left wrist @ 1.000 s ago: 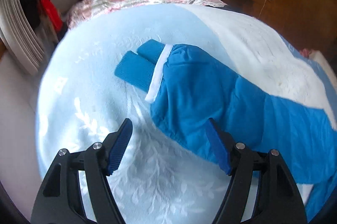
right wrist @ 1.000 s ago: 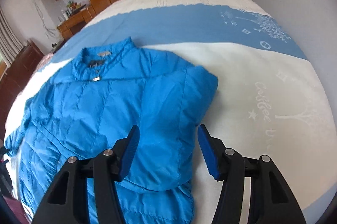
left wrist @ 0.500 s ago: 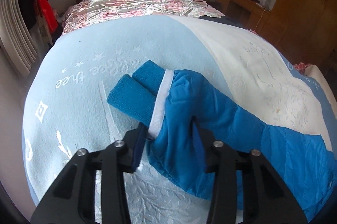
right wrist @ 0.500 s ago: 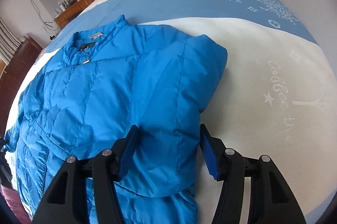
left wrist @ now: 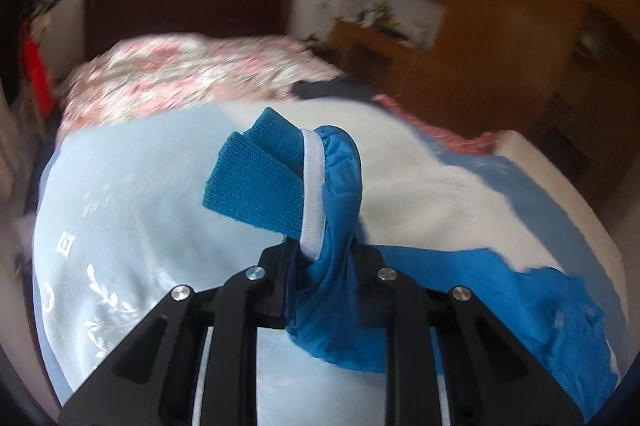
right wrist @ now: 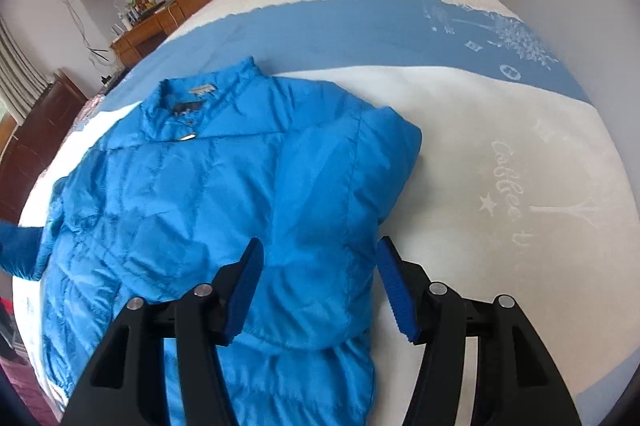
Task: Fold large clothes
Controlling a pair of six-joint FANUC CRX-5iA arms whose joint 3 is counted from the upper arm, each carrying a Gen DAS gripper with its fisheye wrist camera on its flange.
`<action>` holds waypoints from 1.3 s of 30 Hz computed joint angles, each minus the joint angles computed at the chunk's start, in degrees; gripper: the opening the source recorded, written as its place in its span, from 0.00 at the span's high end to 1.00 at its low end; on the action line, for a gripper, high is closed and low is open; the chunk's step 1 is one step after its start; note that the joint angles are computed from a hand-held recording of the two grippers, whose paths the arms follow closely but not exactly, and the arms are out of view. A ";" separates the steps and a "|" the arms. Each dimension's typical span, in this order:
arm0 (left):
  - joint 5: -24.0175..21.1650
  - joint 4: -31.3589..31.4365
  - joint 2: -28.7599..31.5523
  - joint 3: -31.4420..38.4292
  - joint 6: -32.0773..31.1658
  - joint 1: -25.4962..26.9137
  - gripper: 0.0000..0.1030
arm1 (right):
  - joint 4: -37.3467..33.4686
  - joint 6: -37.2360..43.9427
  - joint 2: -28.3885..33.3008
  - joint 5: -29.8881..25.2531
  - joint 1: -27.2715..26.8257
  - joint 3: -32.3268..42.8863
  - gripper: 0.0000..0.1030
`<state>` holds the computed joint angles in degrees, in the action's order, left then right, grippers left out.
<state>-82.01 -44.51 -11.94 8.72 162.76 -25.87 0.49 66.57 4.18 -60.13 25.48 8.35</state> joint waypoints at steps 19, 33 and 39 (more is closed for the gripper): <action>13.50 18.36 44.07 49.41 -33.90 -12.99 0.83 | 2.64 -1.45 -3.25 2.00 0.80 -2.94 0.43; 28.44 56.16 43.97 31.00 -58.80 -5.56 0.51 | 1.11 -0.70 -2.33 2.04 -0.07 -2.53 0.43; 31.81 52.33 35.53 22.83 -55.19 -5.32 0.50 | -3.18 2.22 -2.87 2.32 -0.93 -1.64 0.43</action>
